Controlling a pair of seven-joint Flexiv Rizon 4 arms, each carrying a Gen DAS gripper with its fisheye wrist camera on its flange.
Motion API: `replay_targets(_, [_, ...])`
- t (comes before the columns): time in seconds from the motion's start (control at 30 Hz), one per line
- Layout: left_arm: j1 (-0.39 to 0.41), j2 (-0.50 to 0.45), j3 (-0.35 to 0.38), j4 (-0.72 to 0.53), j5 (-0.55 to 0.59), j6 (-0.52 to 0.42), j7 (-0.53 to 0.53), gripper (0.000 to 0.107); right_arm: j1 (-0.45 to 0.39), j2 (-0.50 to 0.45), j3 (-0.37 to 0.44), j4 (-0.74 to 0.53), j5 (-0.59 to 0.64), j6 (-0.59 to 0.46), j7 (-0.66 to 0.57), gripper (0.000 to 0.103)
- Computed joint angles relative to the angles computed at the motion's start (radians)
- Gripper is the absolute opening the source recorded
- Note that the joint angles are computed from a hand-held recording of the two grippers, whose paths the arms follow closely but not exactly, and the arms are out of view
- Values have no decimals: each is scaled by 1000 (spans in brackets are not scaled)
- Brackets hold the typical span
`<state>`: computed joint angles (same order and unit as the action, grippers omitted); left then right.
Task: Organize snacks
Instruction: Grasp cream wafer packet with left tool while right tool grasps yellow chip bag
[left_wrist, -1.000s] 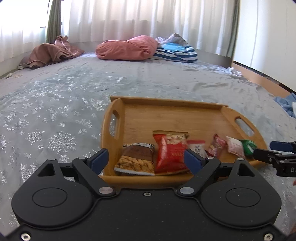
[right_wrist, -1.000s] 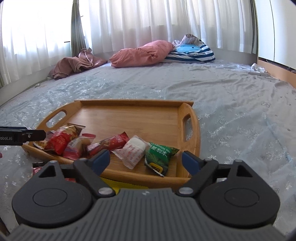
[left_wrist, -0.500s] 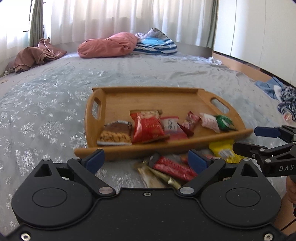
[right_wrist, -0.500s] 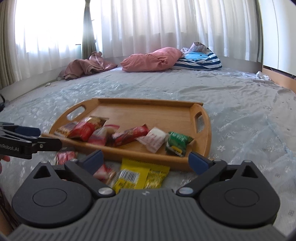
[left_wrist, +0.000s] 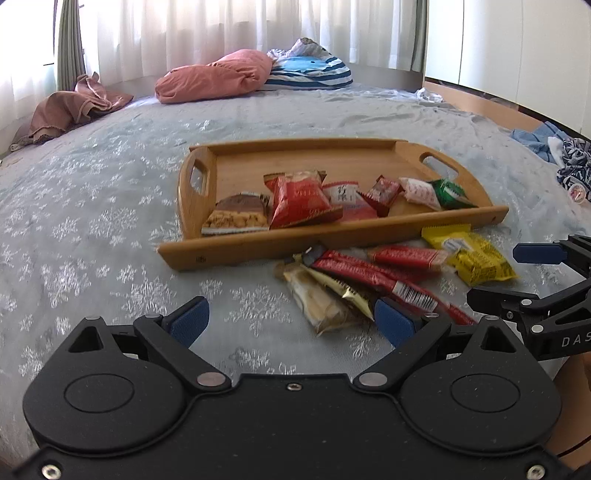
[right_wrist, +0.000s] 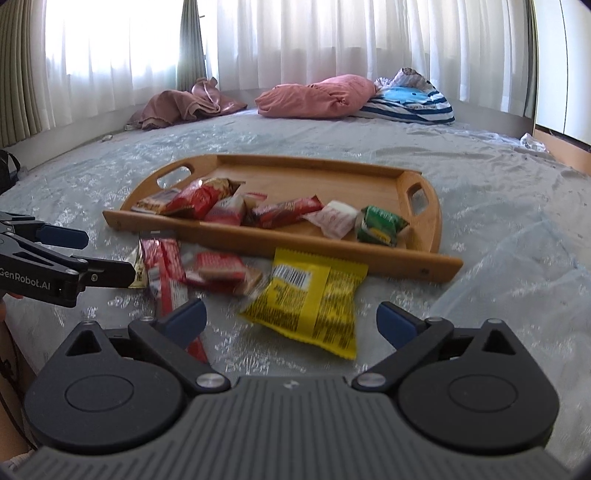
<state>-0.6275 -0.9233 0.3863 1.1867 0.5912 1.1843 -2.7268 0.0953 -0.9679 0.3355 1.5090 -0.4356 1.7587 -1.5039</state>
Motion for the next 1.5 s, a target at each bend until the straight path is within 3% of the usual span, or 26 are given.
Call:
replay_targets(0.23, [-8, -14, 4, -6, 5, -17, -18, 97, 27, -4, -33, 1, 31, 1, 26, 103])
replay_targets(0.4, [-11, -26, 7, -16, 9, -20, -37, 97, 119, 4, -162, 20, 61, 68, 39, 103])
replay_targets(0.53, [-24, -34, 28, -34, 25, -37, -71, 96, 139, 3, -192, 27, 64, 95, 53, 103])
replay_targets(0.63, [-40, -38, 48, -50, 50, -66, -119, 89, 207, 14, -277, 32, 126, 111, 90, 103])
replay_targets(0.7, [-38, -36, 44, -51, 63, -71, -142, 79, 309, 17, -402, 41, 219, 141, 120, 103])
replay_targets(0.77, [-35, -32, 38, -49, 74, -72, -162, 68, 371, 14, -474, 43, 289, 153, 142, 103])
replay_targets(0.97, [-40, -22, 32, -44, 108, -89, -193, 56, 440, 1, -543, 38, 366, 145, 179, 103])
replay_targets(1.03, [-44, -18, 32, -42, 122, -98, -206, 49, 447, 0, -549, 34, 374, 144, 186, 102])
replay_targets(1.13, [-55, -12, 34, -43, 150, -125, -229, 27, 438, 2, -535, 28, 373, 147, 196, 100])
replay_targets(1.27, [-49, -6, 17, -47, 174, -142, -238, 27, 411, 9, -501, 22, 343, 136, 197, 93])
replay_targets(1.5, [-20, -15, -18, -67, 170, -154, -234, 29, 425, 4, -515, 9, 328, 121, 197, 85])
